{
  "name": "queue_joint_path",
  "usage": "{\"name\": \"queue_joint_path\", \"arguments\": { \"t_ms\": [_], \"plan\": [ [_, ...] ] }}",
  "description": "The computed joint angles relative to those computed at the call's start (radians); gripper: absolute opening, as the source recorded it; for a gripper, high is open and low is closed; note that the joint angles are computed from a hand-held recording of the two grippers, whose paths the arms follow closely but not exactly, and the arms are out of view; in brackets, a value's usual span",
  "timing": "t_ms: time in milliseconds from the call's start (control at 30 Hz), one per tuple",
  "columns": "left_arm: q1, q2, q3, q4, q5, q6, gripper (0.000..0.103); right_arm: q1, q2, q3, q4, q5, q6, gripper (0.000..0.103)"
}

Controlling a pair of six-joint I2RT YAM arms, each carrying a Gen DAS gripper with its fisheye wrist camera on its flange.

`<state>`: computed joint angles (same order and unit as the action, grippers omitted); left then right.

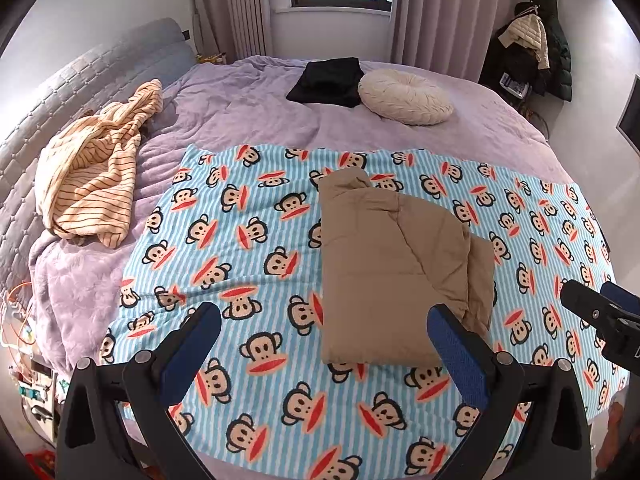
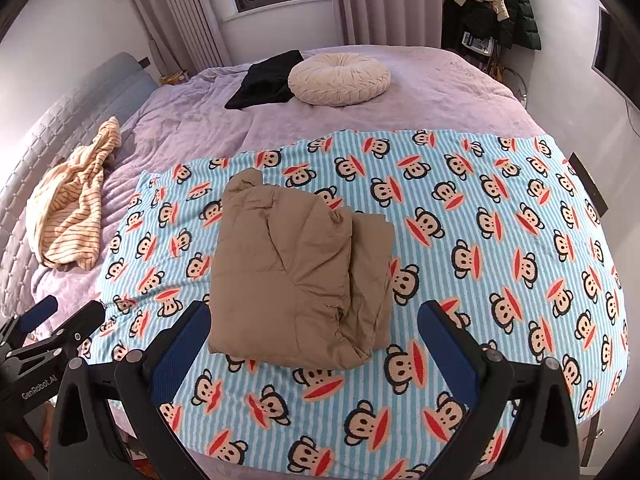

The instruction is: Fold large clothes

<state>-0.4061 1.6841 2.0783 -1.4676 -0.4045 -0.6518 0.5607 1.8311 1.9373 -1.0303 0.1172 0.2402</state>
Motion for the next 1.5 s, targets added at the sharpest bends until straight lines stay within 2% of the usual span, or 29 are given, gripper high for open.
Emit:
{"name": "queue_joint_path", "arguments": {
  "t_ms": [1500],
  "plan": [
    [0.004, 0.006, 0.005, 0.002, 0.001, 0.002, 0.103, 0.001, 0.006, 0.01, -0.006, 0.001, 0.003, 0.103]
  ]
}}
